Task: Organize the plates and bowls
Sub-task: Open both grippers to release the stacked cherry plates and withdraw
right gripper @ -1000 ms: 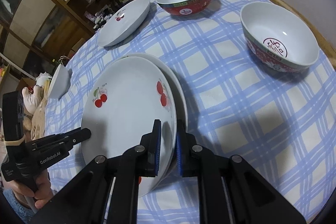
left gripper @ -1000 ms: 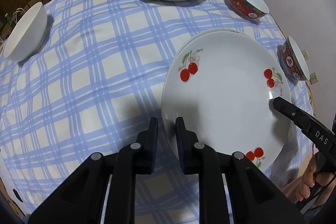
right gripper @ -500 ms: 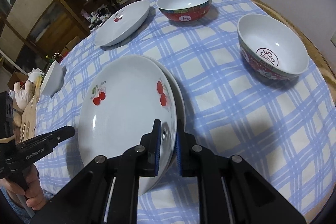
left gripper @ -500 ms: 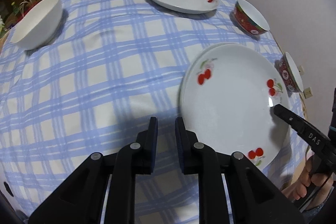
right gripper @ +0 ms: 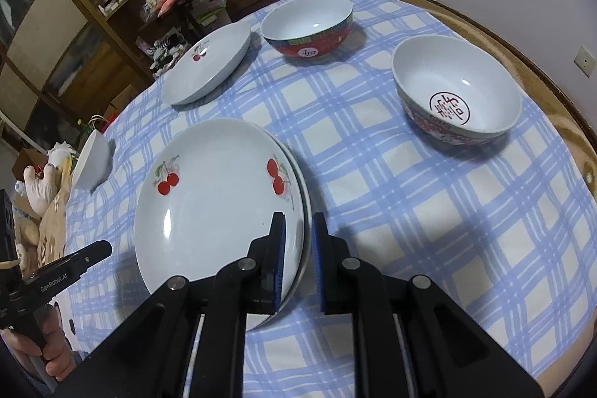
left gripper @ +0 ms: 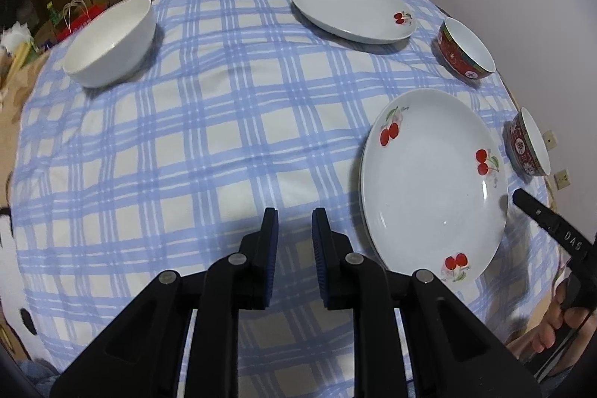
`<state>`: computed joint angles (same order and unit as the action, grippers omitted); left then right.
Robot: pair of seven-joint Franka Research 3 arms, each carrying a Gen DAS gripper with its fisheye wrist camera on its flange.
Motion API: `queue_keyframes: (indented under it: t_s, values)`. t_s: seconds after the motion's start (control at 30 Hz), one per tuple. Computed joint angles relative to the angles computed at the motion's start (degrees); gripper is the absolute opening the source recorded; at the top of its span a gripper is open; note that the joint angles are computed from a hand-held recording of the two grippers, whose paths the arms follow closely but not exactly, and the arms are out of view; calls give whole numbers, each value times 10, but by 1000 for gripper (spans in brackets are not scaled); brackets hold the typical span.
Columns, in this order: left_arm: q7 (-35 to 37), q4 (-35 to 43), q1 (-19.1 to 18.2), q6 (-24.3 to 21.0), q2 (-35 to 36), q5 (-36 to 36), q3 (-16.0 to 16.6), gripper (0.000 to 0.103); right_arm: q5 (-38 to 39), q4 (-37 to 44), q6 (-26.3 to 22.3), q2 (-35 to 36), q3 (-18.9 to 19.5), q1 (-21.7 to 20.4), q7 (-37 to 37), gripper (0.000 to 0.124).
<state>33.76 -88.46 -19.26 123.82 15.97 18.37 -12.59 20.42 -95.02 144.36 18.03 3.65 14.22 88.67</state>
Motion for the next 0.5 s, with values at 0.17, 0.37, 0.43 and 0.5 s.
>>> queue_keyframes:
  t_s: [0.17,0.37,0.43,0.5]
  values:
    - [8,12,-6,-6,4,13,0,27,1,-8,11,-7,0,1,-4,18]
    - [12,21,-12,-9,7,28,2,48,-15,-13,26,-10,-4,6,4,48]
    - [10,24,-14,-8,7,34,3,55,-22,-8,24,-6,-7,9,15,54]
    - [8,27,-16,-8,8,36,3,61,-24,-2,20,-1,-7,7,21,60]
